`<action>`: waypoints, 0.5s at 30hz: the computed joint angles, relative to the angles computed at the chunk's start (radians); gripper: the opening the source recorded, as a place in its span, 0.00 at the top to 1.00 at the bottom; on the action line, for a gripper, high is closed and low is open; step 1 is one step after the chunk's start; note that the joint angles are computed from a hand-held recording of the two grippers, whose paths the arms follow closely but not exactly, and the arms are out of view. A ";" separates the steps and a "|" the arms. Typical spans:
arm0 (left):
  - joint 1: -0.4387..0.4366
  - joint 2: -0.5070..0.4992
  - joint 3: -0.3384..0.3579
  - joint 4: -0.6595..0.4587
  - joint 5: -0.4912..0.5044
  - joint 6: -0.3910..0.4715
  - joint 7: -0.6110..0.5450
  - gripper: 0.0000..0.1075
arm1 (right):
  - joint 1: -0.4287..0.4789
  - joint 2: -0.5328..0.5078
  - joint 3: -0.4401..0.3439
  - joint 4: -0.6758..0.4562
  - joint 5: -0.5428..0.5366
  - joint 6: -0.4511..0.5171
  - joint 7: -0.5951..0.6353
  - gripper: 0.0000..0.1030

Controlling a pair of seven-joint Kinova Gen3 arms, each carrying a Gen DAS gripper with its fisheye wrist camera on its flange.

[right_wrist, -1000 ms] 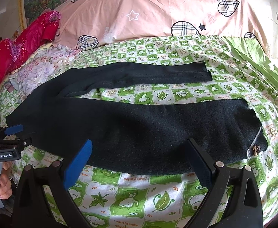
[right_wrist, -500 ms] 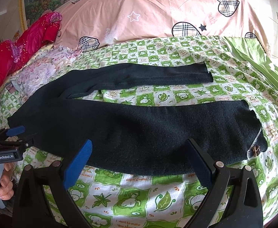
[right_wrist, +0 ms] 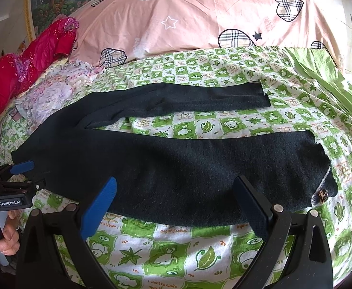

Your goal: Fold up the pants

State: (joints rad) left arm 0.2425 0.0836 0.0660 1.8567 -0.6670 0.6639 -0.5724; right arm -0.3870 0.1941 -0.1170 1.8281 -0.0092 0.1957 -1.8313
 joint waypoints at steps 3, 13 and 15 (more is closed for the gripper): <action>-0.002 -0.003 0.001 0.003 0.005 -0.006 -0.007 0.08 | 0.011 0.003 -0.012 -0.003 -0.010 0.004 0.012 0.05; -0.010 -0.002 0.001 -0.005 0.029 -0.013 -0.044 0.08 | 0.060 0.003 -0.049 -0.006 -0.057 0.001 0.054 0.05; -0.011 0.000 0.000 -0.008 0.036 -0.012 -0.052 0.08 | 0.074 0.005 -0.060 -0.007 -0.078 0.002 0.068 0.05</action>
